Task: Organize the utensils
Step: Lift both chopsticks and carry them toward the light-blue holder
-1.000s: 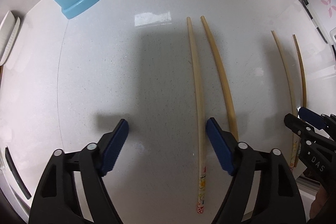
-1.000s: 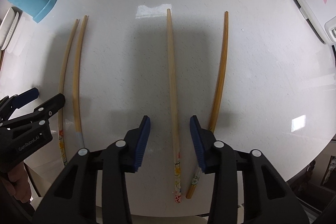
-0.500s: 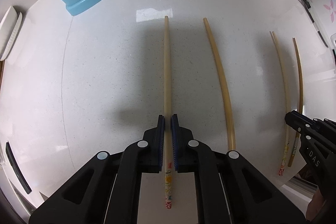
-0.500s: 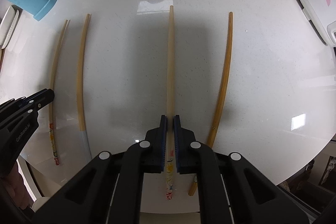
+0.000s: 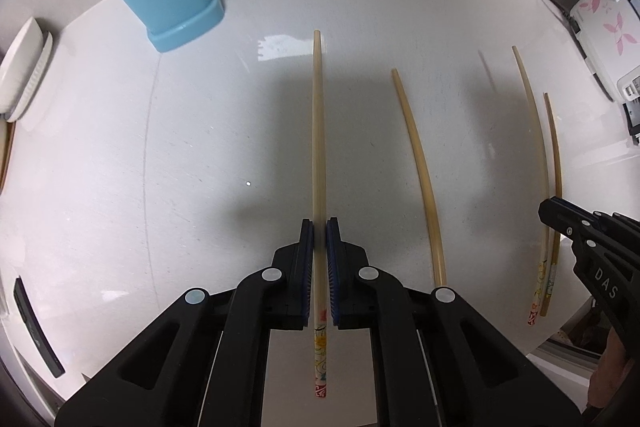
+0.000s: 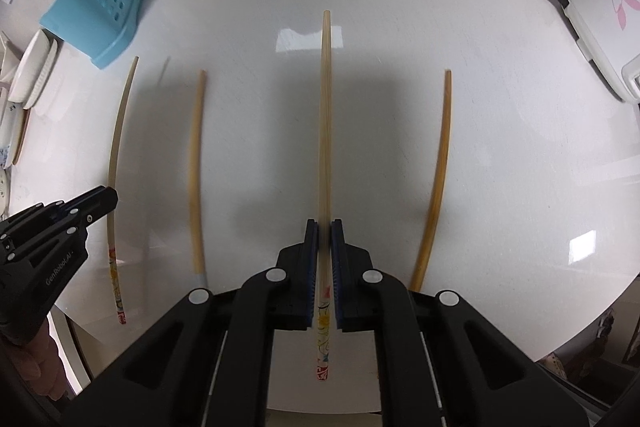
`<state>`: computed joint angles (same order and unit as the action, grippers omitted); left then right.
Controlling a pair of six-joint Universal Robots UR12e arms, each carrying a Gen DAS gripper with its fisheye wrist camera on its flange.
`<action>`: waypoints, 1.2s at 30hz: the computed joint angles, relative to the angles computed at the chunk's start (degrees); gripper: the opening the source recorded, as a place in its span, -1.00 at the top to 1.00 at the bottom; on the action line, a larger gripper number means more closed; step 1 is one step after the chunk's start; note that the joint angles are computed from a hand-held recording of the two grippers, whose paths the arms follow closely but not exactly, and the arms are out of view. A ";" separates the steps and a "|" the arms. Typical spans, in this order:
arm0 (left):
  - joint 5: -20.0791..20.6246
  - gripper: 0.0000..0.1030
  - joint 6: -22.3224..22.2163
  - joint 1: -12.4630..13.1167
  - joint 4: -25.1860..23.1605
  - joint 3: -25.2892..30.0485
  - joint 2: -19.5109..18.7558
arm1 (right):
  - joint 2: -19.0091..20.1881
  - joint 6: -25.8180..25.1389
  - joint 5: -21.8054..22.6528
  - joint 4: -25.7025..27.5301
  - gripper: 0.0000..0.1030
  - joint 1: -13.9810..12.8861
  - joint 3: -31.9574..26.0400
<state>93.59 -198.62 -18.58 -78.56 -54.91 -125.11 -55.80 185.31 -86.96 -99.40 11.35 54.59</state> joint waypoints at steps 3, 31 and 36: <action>-0.01 0.88 0.00 0.16 0.71 -0.33 0.48 | -0.09 0.00 0.28 -0.90 0.89 0.01 0.05; 1.43 0.88 -2.16 0.49 7.81 -2.90 5.76 | 2.09 -1.70 2.42 -7.57 0.89 1.73 -6.51; 2.04 0.88 -2.46 1.71 9.78 -2.94 6.00 | 3.16 -1.91 3.43 -8.79 0.89 2.12 -8.81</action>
<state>95.62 -201.09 -16.87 -68.78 -57.84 -119.11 -52.64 183.40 -83.53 -108.19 13.47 45.79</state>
